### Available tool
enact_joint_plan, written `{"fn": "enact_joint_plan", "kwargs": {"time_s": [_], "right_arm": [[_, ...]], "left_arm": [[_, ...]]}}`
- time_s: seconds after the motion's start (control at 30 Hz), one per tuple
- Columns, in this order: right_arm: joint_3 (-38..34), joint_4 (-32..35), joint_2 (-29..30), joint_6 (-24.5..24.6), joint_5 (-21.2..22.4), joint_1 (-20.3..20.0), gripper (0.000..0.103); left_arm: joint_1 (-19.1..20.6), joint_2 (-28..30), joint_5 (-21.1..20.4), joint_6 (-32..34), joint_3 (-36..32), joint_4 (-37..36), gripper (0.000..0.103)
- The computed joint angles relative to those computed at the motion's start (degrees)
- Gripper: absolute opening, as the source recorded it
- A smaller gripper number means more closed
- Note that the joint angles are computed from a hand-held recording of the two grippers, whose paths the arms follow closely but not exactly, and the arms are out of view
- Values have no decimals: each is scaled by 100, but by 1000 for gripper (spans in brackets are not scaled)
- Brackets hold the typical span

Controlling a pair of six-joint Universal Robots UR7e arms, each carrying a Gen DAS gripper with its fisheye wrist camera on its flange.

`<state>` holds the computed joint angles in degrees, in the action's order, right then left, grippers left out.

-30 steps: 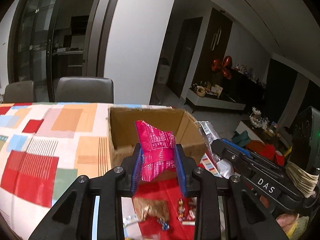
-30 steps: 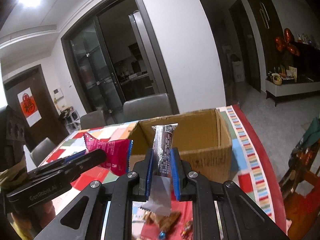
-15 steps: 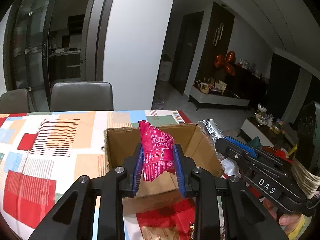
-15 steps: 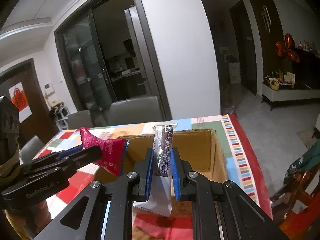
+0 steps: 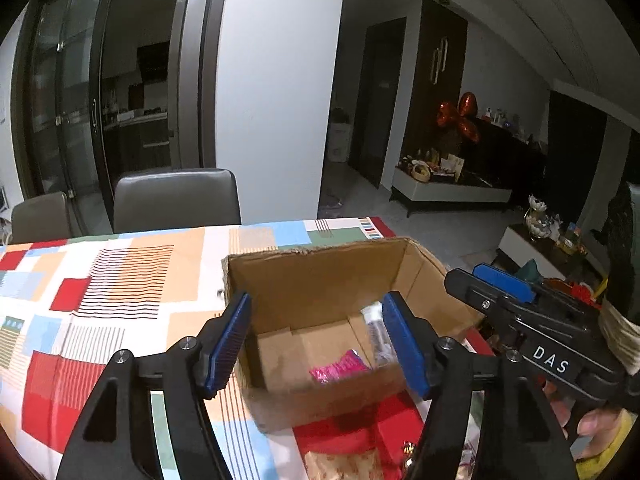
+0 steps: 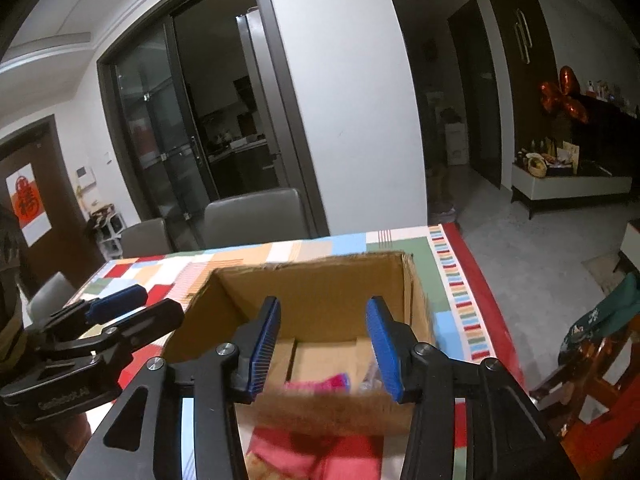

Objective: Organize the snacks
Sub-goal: 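Carry both snacks over the cardboard box and open both grippers to drop them, then move both open grippers back down toward the remaining snacks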

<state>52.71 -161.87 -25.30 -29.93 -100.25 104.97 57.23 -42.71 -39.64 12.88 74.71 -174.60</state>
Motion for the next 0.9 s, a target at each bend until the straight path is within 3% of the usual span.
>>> {"fn": "enact_joint_plan", "kwargs": {"time_s": [0.37, 0.9], "right_arm": [[1359, -237, -764, -87, 159, -34, 46], [2385, -381, -1186, -290, -217, -136, 46]], "left_arm": [[-282, -557, 81, -185, 1129, -359, 69], [-138, -870, -263, -1218, 1841, 366, 69]]}}
